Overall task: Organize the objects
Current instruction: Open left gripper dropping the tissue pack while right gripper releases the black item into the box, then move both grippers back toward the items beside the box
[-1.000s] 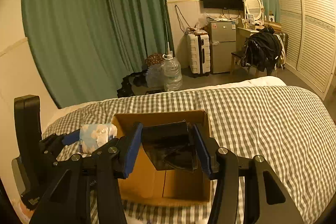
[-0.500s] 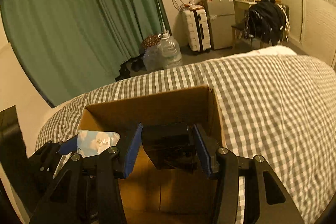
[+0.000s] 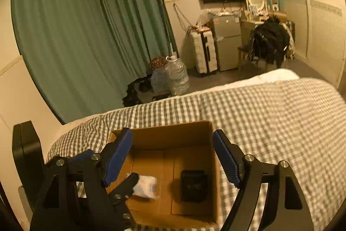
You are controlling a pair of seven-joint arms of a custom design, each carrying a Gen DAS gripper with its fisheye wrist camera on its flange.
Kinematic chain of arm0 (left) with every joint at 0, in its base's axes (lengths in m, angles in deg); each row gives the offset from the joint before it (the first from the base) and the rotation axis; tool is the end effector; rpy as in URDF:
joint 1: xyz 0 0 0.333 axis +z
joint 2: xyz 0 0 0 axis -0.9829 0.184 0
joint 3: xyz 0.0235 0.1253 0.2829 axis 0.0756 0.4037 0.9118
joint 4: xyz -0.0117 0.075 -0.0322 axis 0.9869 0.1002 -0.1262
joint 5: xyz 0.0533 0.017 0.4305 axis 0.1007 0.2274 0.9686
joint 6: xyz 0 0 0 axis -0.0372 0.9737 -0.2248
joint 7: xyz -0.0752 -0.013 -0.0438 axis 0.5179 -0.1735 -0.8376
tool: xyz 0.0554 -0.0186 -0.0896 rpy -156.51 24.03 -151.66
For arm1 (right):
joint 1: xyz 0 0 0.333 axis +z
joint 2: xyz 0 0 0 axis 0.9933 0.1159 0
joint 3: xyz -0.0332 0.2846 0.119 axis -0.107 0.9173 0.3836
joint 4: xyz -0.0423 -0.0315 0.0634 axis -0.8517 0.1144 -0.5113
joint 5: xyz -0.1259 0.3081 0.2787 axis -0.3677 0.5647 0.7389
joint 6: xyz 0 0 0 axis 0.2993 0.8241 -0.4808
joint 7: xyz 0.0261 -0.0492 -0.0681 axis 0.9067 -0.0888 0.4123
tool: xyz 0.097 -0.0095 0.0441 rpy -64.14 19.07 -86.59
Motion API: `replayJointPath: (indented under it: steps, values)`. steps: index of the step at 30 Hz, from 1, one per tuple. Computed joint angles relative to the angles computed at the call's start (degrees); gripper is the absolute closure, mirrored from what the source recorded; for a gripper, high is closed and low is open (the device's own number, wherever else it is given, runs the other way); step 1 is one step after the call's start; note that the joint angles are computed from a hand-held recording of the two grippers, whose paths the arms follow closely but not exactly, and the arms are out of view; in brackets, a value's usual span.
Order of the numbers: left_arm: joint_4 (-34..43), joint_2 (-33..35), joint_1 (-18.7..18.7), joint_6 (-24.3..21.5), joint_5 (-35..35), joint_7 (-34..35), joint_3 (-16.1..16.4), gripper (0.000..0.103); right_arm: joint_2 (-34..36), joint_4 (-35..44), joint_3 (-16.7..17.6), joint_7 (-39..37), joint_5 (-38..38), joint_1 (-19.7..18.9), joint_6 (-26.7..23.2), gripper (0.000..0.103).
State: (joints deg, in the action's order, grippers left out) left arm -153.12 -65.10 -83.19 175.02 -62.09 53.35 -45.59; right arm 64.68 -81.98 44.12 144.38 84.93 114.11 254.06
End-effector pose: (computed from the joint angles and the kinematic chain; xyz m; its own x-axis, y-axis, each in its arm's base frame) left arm 0.3708 -0.2498 0.5482 0.2097 -0.9755 -0.0659 -0.6683 -0.0938 -0.7380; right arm 0.4731 0.4181 0.5777 0.5098 -0.8272 -0.2363 -0.5852 -0.1321 -0.8001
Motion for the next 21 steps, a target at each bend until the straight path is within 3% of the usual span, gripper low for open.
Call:
replayJointPath:
  steps: [7, 13, 21]
  values:
    - [0.7, -8.4, -3.4, -7.2, -3.5, -0.3, -0.3, 0.002, -11.5, -5.4, 2.0, 10.9, -12.6, -3.1, -3.3, 0.021]
    - [2.5, -14.6, -4.1, -13.7, -4.3, -1.0, -2.8, 0.001, -21.5, -10.5, 0.5, 8.9, -11.8, -0.3, -7.3, 0.02]
    - [2.0, -20.1, -6.4, -16.9, -6.4, -1.4, -4.2, 0.0, -32.6, -16.8, 2.0, 9.3, -14.9, -1.9, -11.8, 0.02]
